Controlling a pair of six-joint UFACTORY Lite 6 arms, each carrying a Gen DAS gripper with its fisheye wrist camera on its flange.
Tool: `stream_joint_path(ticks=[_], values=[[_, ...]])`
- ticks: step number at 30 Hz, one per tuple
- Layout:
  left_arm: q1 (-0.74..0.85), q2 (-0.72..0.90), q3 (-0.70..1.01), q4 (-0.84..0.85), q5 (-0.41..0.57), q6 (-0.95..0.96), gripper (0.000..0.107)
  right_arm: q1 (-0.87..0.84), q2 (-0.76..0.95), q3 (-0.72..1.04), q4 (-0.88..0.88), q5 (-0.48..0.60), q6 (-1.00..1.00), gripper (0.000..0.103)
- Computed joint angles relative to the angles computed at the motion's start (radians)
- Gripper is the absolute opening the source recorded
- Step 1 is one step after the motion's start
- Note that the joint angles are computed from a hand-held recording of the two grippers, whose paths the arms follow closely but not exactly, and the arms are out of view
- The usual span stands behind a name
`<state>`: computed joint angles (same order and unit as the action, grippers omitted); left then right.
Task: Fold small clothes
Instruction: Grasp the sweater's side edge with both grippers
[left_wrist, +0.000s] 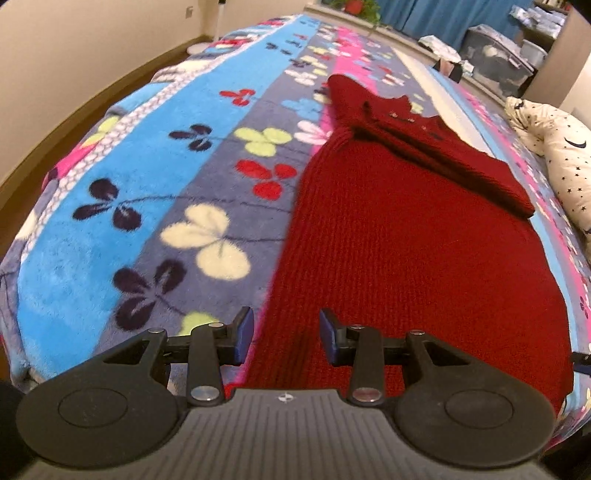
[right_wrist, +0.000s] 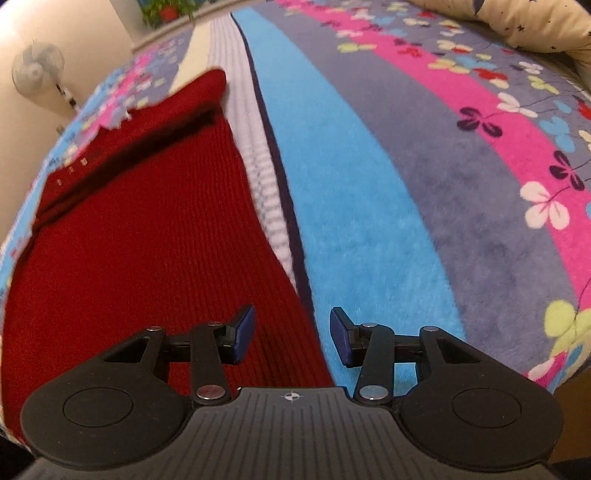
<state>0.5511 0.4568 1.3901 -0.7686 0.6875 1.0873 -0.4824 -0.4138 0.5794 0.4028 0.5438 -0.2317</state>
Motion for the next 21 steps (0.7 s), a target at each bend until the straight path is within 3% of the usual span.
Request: stream_joint_path(ticks=[7,11,13,17,21], values=[[-0.029,0.041,0.026,0.102,-0.013,-0.079,0.043,0.069,0.065,0.007,-0.121,-0.022,0.110,0.047],[-0.042,0.032,0.004,0.114,-0.023,-0.069,0.034,0.065,0.050,-0.004,-0.100,-0.007,0.087,0.047],[-0.047,0.027,-0.006,0.115,-0.033,-0.057,0.027,0.053,0.047,-0.007,-0.067,0.004,0.041,0.041],[-0.047,0.023,-0.010,0.114,-0.043,-0.063,0.020,0.036,0.035,-0.009,-0.008,0.025,-0.042,0.014],[-0.048,0.032,0.003,0.130,-0.038,-0.094,0.022,0.029,0.025,-0.012,0.004,0.035,-0.043,0.014]])
